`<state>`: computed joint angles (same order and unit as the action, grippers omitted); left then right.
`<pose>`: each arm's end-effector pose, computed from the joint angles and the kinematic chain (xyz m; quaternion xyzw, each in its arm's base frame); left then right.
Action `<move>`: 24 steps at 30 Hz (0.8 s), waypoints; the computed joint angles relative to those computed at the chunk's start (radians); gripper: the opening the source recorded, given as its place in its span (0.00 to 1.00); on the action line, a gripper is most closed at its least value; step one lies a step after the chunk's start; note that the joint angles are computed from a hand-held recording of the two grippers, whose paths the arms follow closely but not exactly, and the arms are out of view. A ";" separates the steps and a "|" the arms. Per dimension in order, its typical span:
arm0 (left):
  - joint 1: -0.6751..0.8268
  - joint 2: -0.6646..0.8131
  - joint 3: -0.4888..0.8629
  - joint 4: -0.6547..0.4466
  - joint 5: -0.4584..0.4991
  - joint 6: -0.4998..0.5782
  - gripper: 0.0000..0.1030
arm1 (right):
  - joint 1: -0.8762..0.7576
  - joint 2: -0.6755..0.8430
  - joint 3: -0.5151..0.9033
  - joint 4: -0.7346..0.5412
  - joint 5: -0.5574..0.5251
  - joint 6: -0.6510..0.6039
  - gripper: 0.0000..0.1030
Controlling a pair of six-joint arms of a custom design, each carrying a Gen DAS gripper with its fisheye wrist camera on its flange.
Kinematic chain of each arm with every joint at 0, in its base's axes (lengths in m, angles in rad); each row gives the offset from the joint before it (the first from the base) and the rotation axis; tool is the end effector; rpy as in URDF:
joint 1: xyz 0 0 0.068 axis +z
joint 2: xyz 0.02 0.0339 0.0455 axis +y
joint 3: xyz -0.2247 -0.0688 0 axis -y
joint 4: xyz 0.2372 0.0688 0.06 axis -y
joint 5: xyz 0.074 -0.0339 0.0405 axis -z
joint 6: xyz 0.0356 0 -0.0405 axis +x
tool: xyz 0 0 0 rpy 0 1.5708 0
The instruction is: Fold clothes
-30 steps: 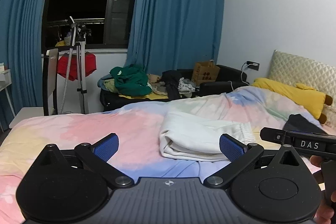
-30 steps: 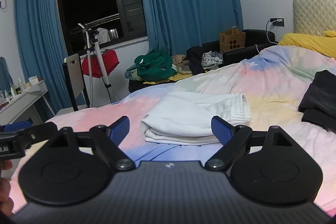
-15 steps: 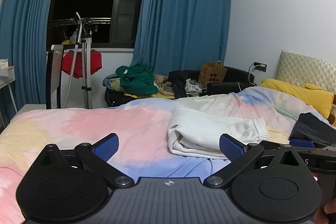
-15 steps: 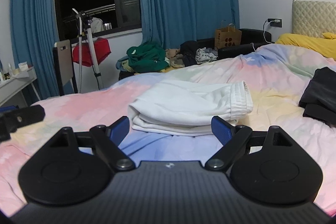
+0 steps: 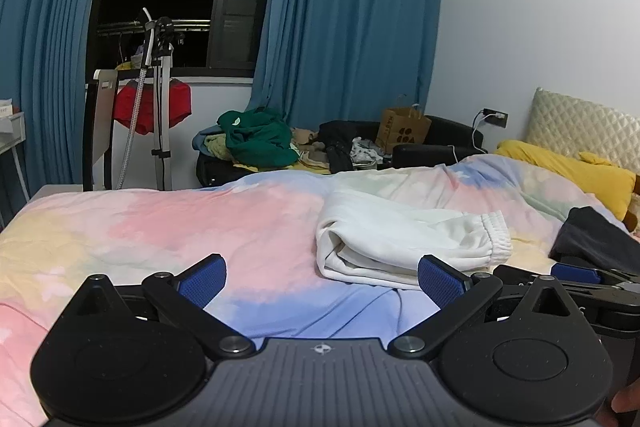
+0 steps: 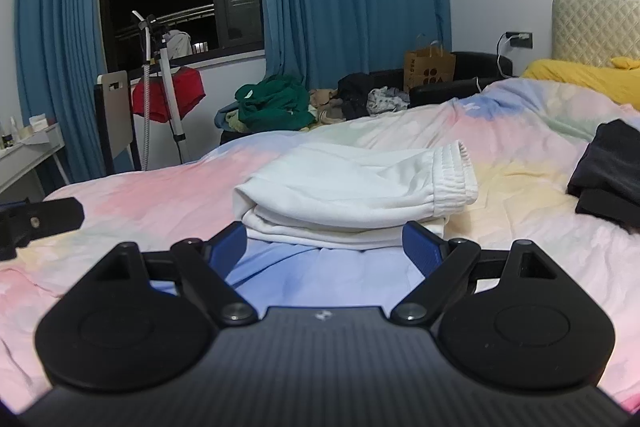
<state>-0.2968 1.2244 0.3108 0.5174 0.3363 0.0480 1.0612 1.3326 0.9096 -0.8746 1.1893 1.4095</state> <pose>0.2217 -0.0801 0.1322 0.2322 0.7926 -0.2060 0.5248 0.1417 0.1859 0.2052 0.2173 0.7950 -0.0762 0.5612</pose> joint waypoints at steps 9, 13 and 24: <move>-0.021 -0.058 -0.029 -0.017 -0.027 0.014 1.00 | 0.011 0.018 0.018 -0.053 0.008 0.068 0.84; -0.023 -0.074 -0.038 -0.019 -0.030 0.015 1.00 | 0.011 0.026 0.025 -0.066 0.009 0.085 0.84; -0.021 -0.087 -0.033 -0.047 -0.030 0.019 1.00 | 0.007 0.027 0.024 -0.066 0.002 0.089 0.84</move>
